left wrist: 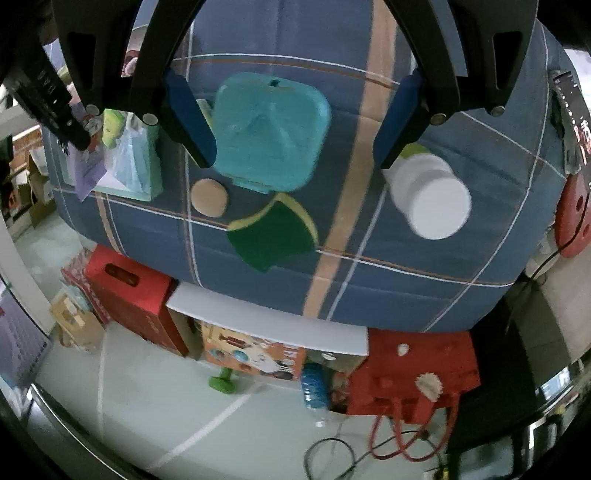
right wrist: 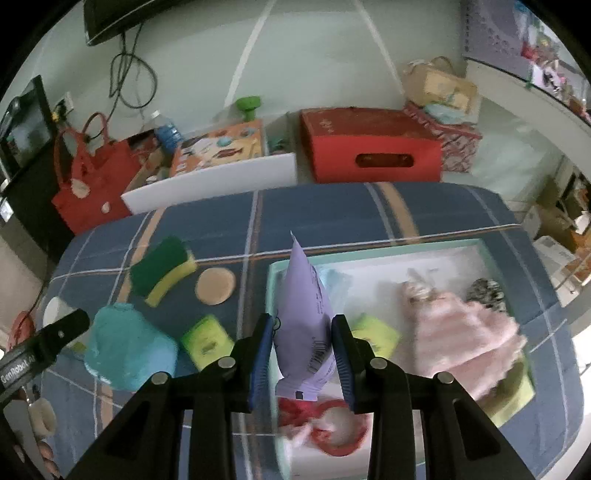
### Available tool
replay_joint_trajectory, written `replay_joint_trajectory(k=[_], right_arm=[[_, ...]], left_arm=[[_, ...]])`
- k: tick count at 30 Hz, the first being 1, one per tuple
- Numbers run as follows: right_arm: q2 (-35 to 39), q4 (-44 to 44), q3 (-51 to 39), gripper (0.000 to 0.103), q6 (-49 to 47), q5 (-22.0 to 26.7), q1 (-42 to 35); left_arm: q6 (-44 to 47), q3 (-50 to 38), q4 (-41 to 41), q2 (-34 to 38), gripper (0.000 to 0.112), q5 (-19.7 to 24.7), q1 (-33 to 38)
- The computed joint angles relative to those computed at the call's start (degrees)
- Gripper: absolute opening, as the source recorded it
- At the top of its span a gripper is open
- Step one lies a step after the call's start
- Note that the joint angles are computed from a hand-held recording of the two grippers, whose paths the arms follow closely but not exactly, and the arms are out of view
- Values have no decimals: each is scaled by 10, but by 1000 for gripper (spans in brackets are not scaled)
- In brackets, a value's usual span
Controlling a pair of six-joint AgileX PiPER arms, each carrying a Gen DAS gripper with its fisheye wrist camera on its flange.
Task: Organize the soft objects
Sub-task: 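Lift the purple pouch with the right tool and carry it over the tray, then reach the left tool to the green tissue pack while the right tool holds the pouch over the tray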
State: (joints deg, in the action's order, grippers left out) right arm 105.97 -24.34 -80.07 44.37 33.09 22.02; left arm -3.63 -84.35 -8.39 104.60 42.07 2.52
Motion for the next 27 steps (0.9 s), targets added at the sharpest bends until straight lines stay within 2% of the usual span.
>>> replay_joint_trajectory(k=[5,8,11,14,19,22,27], right_arm=[[-21,3,22,35,1,-7,-29],[-32,25,36,35,-17,-20,-50],[-43,32,49,35,-16,-26,-68],[-58,50,65,35,-24,-39,-86],[-74,76,85,35,-43,-55,-111],[-81,103,96,35,-62,-65,-128],[-86,167,110,35,-115,-81,-156]], left_arm=[[16,-17,-38,-3,87,10,-24],[4,-37,-30,-2,87,20,-43],[-12,-77,-11,9,87,47,-68],[-6,-132,-25,35,87,90,-87],[-34,-187,-12,74,87,130,-126],[-73,-200,7,97,87,138,-146],[-101,-194,-7,128,87,136,-158]])
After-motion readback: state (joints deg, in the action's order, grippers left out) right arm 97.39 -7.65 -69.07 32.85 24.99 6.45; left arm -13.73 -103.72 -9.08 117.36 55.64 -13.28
